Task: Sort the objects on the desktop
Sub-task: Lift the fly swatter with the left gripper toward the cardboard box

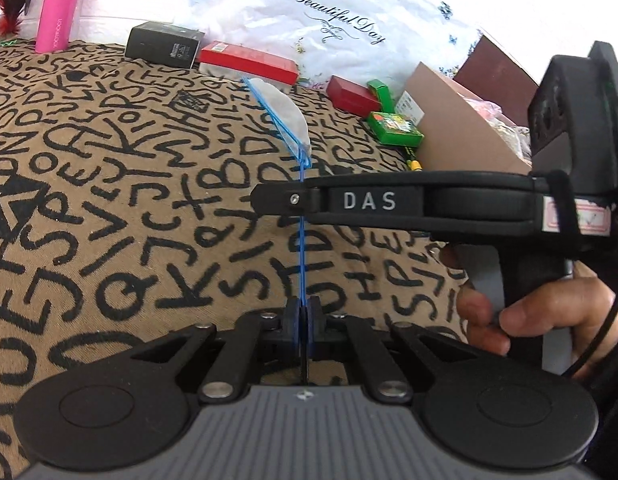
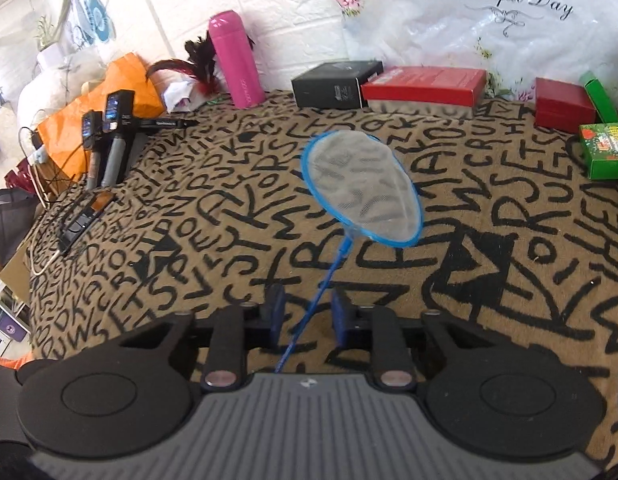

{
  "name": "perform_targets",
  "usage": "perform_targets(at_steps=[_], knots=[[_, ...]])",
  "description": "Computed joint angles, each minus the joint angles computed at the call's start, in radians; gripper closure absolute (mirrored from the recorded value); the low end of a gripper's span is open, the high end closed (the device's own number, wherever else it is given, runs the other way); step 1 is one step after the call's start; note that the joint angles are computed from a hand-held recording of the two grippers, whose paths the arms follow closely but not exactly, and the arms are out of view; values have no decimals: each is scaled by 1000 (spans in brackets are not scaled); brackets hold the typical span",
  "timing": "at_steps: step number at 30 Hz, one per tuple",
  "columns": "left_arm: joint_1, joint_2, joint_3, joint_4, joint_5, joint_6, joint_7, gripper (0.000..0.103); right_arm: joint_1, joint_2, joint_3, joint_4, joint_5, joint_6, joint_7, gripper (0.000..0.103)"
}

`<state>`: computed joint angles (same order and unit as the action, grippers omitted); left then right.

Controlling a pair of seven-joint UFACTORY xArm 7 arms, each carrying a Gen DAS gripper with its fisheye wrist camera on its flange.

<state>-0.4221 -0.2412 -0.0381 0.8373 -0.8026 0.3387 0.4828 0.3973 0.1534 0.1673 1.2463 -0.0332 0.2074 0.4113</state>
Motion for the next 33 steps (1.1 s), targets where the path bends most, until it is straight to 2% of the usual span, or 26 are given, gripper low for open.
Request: perform_targets(at_steps=[2,3,6,10,13,18,23,25,28,33], knots=[[-5,-9,-2,-2,-3,-2,3,103,10,-27,-12,-27,-33,-20,24,90],[-10,-15,-2,-2,-9,-3,10,103,18,-42,-22,-42,-64,-31,54,98],[-27,-28,-4,2,-13,-8,22,103,3,-89,-19,-86,-71,-67,72,98],[-57,-29,-7,30,-26,-19,46,103,-17,-160,-24,-138,-214,-101,196,99],[-85,-9,-15,73,-44,-44,69,103,-73,-223,-1,-172,-338,-126,304,101],[-114,76,-43,212,-91,-57,129,103,-233,-339,81,-217,-489,-153,429,102],[-96,201,-101,406,-150,-32,195,103,-393,-449,143,-250,-506,-166,443,103],[-83,255,-133,485,-160,-18,216,102,-439,-488,142,-266,-491,-172,430,103],[-70,344,-184,603,-103,-6,179,102,-504,-533,136,-287,-464,-182,410,103],[-77,524,-238,826,49,28,43,102,-603,-579,129,-318,-412,-206,377,103]])
